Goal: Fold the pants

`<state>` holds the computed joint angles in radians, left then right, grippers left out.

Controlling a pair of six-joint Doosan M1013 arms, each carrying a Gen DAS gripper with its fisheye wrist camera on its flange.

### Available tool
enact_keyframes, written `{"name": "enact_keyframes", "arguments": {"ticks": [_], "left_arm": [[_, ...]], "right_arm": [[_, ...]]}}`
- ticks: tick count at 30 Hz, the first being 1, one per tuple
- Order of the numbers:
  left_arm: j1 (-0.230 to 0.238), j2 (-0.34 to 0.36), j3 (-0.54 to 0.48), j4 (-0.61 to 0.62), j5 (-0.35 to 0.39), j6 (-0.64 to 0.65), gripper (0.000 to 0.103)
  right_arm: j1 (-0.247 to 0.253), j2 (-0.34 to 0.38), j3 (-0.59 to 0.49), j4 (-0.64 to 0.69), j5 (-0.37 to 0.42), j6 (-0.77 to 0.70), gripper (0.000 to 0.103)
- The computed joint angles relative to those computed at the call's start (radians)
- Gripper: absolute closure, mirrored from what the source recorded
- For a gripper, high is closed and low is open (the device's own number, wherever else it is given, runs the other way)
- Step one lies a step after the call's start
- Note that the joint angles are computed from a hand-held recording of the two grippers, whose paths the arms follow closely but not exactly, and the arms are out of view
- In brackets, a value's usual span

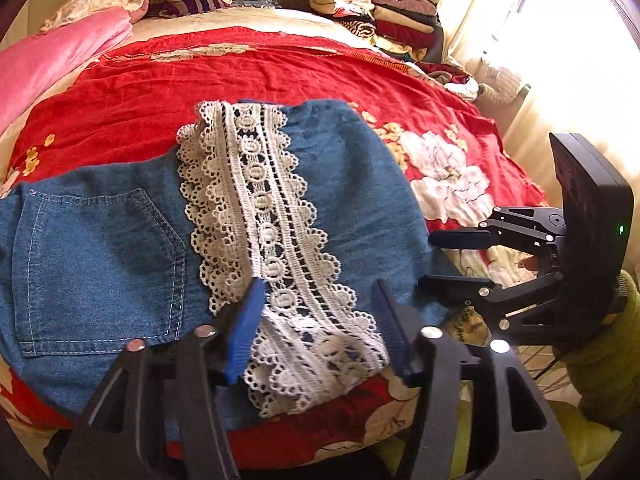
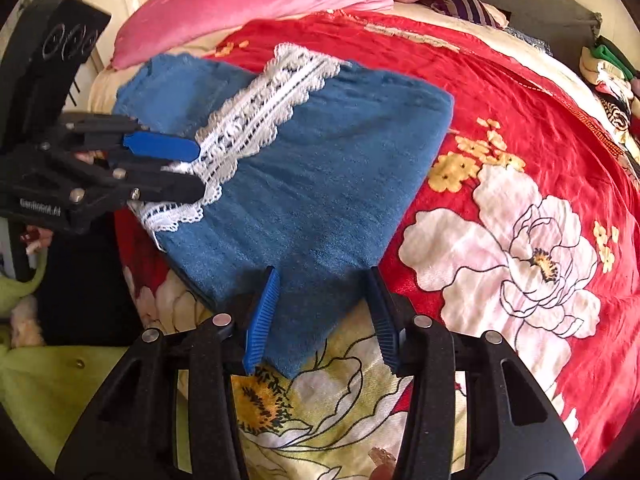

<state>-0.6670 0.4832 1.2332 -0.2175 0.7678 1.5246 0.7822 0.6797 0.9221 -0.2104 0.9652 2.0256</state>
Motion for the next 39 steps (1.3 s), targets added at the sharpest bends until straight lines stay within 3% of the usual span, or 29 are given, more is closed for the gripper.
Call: {"name": "enact_keyframes", "arguments": {"ticks": [1,3,6,9,11,13,19,31,39], "left_arm": [[-0.004,-0.002,-0.001,0.026,0.0,-0.017,0.036],[-0.009,-0.006,-0.001,0.077,-0.002,-0.051,0.033],[-0.006,-0.017,0.006,0.088,-0.017,-0.071,0.033],[-0.007,-0.027,0.012,0.116,-0.029,-0.094,0.024],[-0.007,-0.034,0.017,0.134,-0.039,-0.109,0.024],[-0.008,-0.041,0.021,0.156,-0.047,-0.127,0.014],[-0.008,-0.068,0.042,0.231,-0.076,-0.195,0.007],[0.003,-0.125,0.094,0.395,-0.124,-0.373,0.005],[0.035,-0.166,0.143,0.469,-0.151,-0.499,0.005]], "right_arm": [[0.001,-0.005,0.005,-0.004,-0.008,0.008,0.065],[0.001,-0.013,0.012,-0.015,-0.02,0.02,0.064],[0.003,-0.023,0.021,-0.041,-0.03,0.052,0.055],[0.004,-0.036,0.032,-0.065,-0.048,0.089,0.043],[0.004,-0.042,0.034,-0.079,-0.06,0.104,0.039],[0.004,-0.046,0.032,-0.091,-0.07,0.114,0.032],[0.008,-0.047,0.003,-0.132,-0.095,0.149,0.02],[0.011,-0.003,-0.12,-0.123,-0.089,0.129,0.013],[0.016,0.092,-0.317,-0.069,-0.032,0.009,0.011]]}}
